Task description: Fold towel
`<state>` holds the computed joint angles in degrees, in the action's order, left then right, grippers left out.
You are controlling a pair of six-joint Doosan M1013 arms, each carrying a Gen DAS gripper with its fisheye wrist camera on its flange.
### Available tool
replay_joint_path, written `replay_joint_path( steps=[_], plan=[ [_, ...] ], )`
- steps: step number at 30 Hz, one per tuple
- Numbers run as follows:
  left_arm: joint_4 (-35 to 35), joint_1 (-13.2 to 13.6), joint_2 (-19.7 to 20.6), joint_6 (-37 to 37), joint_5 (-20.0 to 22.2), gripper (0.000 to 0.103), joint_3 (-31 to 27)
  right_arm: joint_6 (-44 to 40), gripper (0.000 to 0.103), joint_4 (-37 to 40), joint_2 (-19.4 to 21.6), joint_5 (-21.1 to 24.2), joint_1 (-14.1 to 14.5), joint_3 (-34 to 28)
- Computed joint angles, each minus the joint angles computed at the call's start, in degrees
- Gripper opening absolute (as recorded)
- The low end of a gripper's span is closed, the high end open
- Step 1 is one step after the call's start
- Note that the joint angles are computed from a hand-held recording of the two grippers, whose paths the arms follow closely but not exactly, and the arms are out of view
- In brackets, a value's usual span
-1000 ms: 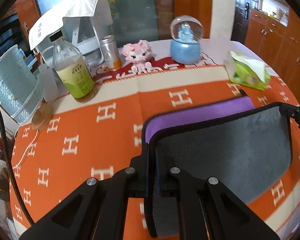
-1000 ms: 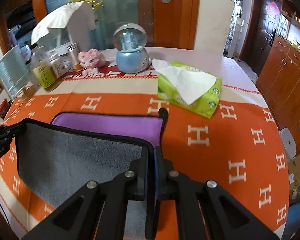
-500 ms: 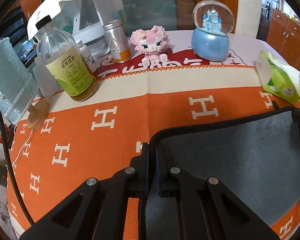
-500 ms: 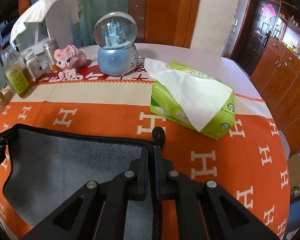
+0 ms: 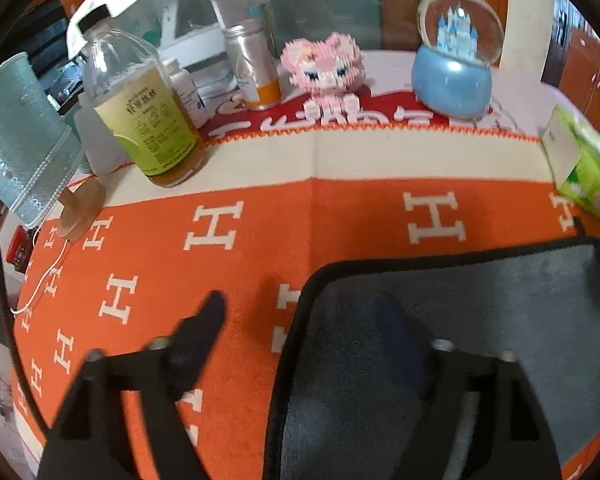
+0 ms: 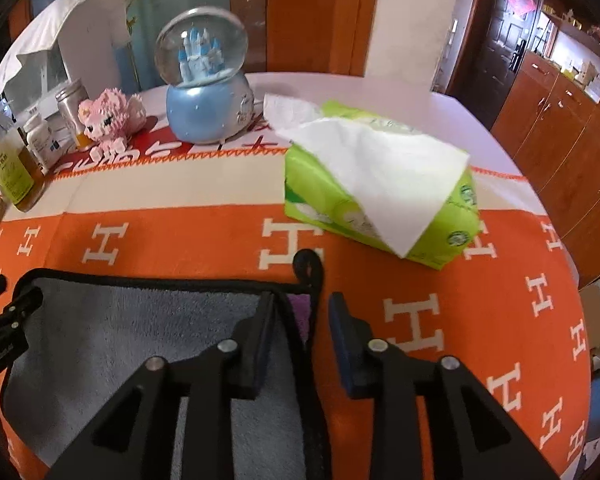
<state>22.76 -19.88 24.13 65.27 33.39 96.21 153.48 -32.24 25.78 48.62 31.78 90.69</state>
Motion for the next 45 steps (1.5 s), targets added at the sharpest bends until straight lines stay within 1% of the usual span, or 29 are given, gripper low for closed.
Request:
replay_joint_path(
  steps=[2, 4, 5, 7, 8, 11, 14, 16, 18, 19, 21, 25, 28, 29, 31, 35, 37, 40, 42, 45],
  plan=[
    [-3.62, 0.48, -0.50, 2.10, 0.16, 0.090, -0.08, 0.51, 0.031, -0.63, -0.46, 0.03, 0.21, 0.26],
    [-7.51, 0.96, -0.90, 4.65, 0.35, 0.090, -0.15, 1.09, 0.032, -0.52, -1.07, -0.09, 0.36, 0.56],
    [-8.52, 1.06, -1.15, 5.20, 0.30, 0.093, -0.03, 1.31, 0.032, -0.32, -1.27, -0.35, 0.35, 0.67],
    [-10.47, 1.17, -1.94, 6.42, -0.27, 0.103, 0.57, 2.26, 0.033, -0.22, -1.91, -0.59, 0.56, 1.02],
    [-11.44, 1.23, -2.35, 7.17, -0.85, 0.102, 0.98, 2.72, 0.035, -0.37, -2.17, -0.62, 0.68, 1.18],
    [-15.64, 1.39, -3.63, 11.24, -1.12, 0.102, 1.90, 3.80, 0.047, 0.16, -3.06, -0.63, 1.13, 1.64],
    [-17.55, 1.19, -5.40, 13.18, -1.96, 0.102, 3.24, 4.82, 0.053, 0.87, -4.22, -1.26, 1.62, 2.35],
    [-20.02, 1.17, -6.99, 15.27, -2.98, 0.102, 4.53, 6.69, 0.058, 0.18, -5.21, -1.80, 2.23, 3.08],
    [-21.68, 1.07, -8.22, 16.75, -3.44, 0.102, 5.45, 7.96, 0.068, -0.13, -6.25, -2.95, 2.75, 3.95],
    [-23.40, 0.96, -9.09, 18.66, -3.29, 0.102, 6.07, 8.27, 0.070, -0.23, -6.70, -3.32, 3.07, 4.27],
    [-24.50, 0.64, -10.45, 20.14, -3.07, 0.102, 7.05, 8.54, 0.076, -0.69, -7.32, -2.97, 3.78, 4.59],
    [-23.38, -0.27, -13.04, 19.24, -3.39, 0.102, 8.96, 9.28, 0.078, -2.39, -8.62, -1.76, 5.62, 5.08],
    [-23.77, -0.56, -14.80, 18.17, -3.46, 0.102, 10.23, 9.85, 0.083, -3.62, -9.30, 0.11, 6.99, 5.06],
    [-25.07, -0.47, -15.54, 18.68, -3.59, 0.103, 10.75, 9.59, 0.086, -3.71, -9.40, 1.39, 7.50, 4.87],
    [-25.47, -0.52, -16.61, 18.71, -3.97, 0.102, 11.55, 9.18, 0.086, -3.47, -9.86, 1.89, 8.14, 5.00],
    [-22.14, -1.36, -18.95, 15.48, -4.62, 0.102, 13.32, 9.93, 0.086, -3.60, -10.98, 2.12, 9.37, 5.79],
    [-22.55, -1.54, -19.90, 15.67, -4.50, 0.102, 13.96, 10.58, 0.086, -4.14, -11.49, 2.04, 9.93, 6.14],
    [-22.33, -1.76, -21.01, 14.92, -4.41, 0.102, 14.71, 12.13, 0.086, -6.11, -11.74, 3.45, 10.88, 6.08],
    [-19.66, -2.27, -21.90, 12.15, -4.43, 0.102, 15.26, 13.00, 0.086, -6.52, -12.04, 3.47, 11.16, 6.14],
    [-17.49, -2.66, -22.93, 9.68, -4.49, 0.103, 15.93, 14.54, 0.086, -7.10, -12.58, 3.86, 11.65, 6.23]
  ],
)
